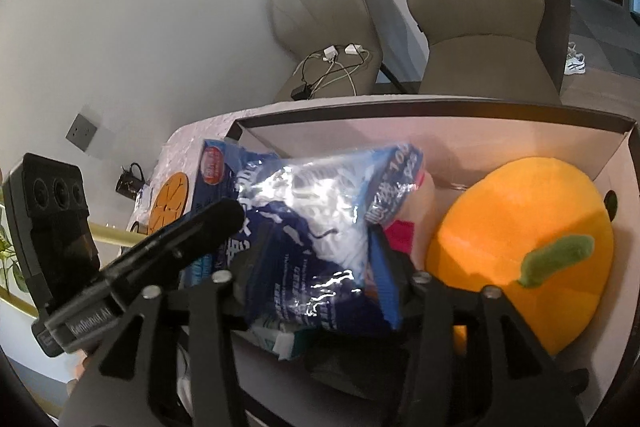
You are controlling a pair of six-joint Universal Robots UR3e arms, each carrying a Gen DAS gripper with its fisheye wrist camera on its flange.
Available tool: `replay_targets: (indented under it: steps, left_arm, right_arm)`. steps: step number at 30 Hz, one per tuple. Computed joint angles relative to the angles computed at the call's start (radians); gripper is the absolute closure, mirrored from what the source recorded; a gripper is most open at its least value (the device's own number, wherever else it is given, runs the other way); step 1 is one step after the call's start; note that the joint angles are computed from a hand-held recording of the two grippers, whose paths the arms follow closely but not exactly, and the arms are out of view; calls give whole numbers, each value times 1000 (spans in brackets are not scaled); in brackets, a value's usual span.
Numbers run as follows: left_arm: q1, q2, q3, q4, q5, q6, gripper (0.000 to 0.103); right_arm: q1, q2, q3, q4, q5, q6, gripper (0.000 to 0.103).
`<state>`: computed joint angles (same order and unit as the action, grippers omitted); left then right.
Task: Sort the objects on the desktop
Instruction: 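Lower the floss bag into the box beside the Hello Kitty plush, then open both tools and raise them away from the box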
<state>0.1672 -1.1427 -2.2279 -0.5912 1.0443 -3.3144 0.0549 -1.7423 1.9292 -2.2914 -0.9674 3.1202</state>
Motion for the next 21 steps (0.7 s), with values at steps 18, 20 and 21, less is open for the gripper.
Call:
replay_targets:
  steps: [18, 20, 21]
  left_arm:
    - [-222, 153, 73, -3, 379, -84, 15]
    - [-288, 157, 92, -5, 468, -100, 6]
    - [-313, 152, 97, 2, 504, -104, 2]
  right_arm:
    - [-77, -277, -41, 215, -37, -105, 9]
    - [-104, -357, -46, 288, -46, -151, 3]
    - [-117, -396, -46, 317, -52, -170, 3]
